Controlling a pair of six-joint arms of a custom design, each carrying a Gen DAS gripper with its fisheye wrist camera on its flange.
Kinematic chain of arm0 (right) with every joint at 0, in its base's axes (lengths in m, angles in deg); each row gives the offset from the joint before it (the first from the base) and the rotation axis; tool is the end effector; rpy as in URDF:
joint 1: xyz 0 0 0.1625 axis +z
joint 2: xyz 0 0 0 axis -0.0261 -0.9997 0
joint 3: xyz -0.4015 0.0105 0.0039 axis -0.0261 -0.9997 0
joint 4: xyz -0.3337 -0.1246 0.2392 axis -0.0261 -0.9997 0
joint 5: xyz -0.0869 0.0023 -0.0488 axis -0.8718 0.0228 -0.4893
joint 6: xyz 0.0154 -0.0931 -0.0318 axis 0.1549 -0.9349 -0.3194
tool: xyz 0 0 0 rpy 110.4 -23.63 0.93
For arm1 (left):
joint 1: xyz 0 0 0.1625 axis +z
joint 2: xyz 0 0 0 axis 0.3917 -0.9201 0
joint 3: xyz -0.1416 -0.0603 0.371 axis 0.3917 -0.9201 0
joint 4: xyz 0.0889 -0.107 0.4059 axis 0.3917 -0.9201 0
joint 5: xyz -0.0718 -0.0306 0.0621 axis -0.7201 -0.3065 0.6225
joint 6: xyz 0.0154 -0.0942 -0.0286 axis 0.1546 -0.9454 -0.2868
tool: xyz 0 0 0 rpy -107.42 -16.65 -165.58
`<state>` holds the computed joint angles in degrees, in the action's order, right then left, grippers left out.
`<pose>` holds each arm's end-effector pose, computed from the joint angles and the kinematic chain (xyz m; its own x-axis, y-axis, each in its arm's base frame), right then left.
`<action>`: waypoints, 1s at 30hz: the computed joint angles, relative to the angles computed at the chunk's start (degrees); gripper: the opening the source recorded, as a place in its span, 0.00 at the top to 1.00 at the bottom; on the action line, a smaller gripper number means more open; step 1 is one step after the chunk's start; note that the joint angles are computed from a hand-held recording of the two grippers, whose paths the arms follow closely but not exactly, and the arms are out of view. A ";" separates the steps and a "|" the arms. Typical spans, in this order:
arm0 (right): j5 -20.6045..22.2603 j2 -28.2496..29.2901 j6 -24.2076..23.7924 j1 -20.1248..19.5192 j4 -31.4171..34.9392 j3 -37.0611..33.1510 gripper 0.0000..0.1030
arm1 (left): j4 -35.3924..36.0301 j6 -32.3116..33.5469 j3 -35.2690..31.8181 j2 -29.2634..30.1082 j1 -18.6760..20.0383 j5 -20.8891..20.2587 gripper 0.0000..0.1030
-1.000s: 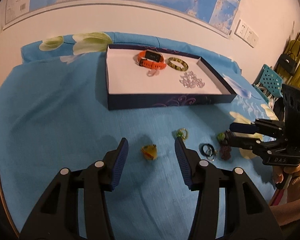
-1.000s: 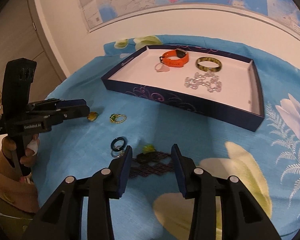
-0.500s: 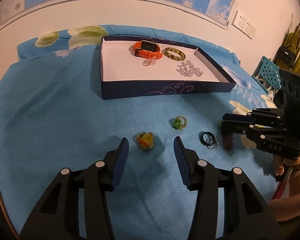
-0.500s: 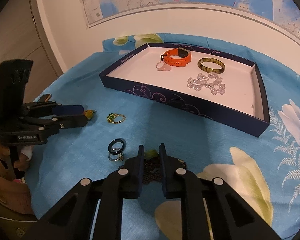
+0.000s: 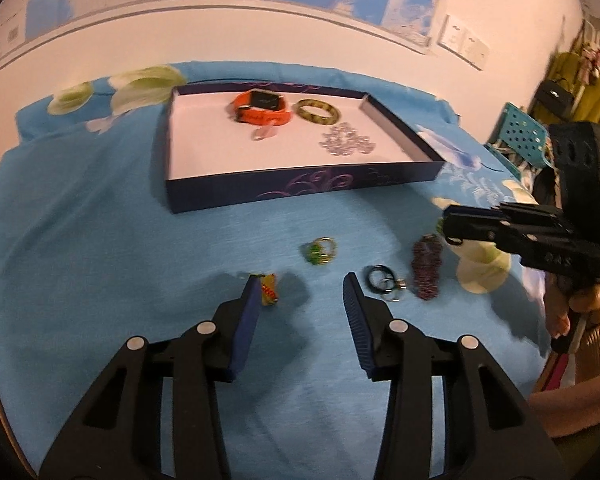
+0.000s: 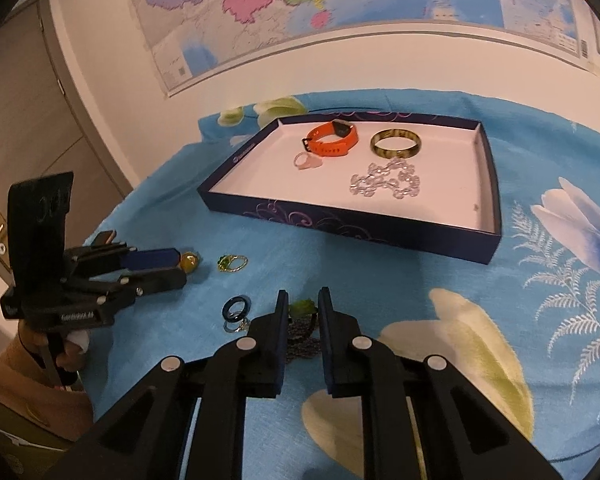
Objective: Organize jewelry
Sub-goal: 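Grasp the green stone ring with the left tool while the right tool grasps the dark red beaded necklace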
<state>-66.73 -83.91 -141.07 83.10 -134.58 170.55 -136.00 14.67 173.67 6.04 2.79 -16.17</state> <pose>0.0731 -0.4386 0.1841 -0.6536 -0.7135 0.2525 -0.7567 0.6230 -0.1982 -0.2025 -0.3339 0.0399 -0.8318 0.0131 -0.5549 0.3898 0.7255 -0.5672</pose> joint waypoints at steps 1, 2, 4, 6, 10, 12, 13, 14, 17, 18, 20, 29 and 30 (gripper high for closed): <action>0.52 -0.18 0.52 -0.20 1.03 -0.31 0.87 | -0.68 0.72 -0.22 0.41 -0.05 -0.19 0.60; 0.78 -0.27 0.70 -0.26 1.34 -0.36 0.87 | -0.80 0.87 -0.34 0.61 -0.13 -0.22 0.60; 1.14 -0.42 0.43 -0.22 1.70 -0.23 0.87 | -0.81 0.97 -0.68 0.97 0.00 -0.16 0.60; 1.42 -0.49 0.16 -0.11 2.49 -0.11 0.87 | 0.26 -0.05 -0.89 0.91 0.05 0.11 0.60; 1.96 -0.26 -0.39 0.15 3.14 0.13 0.87 | 1.06 -1.25 -0.51 0.24 0.12 0.35 0.60; 1.97 0.59 0.17 0.39 3.19 -0.22 0.87 | 2.14 -1.72 -0.51 -0.07 0.32 0.57 0.60; 1.79 0.99 0.36 0.55 2.68 -0.20 0.87 | 2.44 -1.90 -0.47 -0.21 0.38 0.62 0.60; 1.55 1.41 0.51 0.71 2.30 -0.27 0.87 | 2.65 -2.05 -0.58 -0.26 0.56 0.64 0.60; 1.27 2.31 0.91 0.97 1.55 -0.45 0.87 | 2.54 -1.58 -0.52 -0.44 0.74 1.03 0.60; 1.32 2.44 0.97 0.95 1.29 -0.50 0.87 | 2.52 -1.59 -0.51 -0.43 0.81 1.21 0.60; 1.31 2.78 1.47 0.93 0.53 -0.56 0.87 | 2.81 -1.30 -0.68 -0.47 0.97 1.54 0.60; 2.04 3.47 2.95 0.46 0.75 -1.53 0.87 | -1.44 7.48 -3.21 1.65 1.77 2.01 0.60; 2.20 3.58 3.15 0.37 1.04 -1.73 0.87 | -1.60 8.52 -3.89 2.32 2.19 1.86 0.60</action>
<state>-64.53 -80.33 -137.92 83.47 -133.55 168.82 -137.60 23.19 169.79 8.36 4.98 -14.31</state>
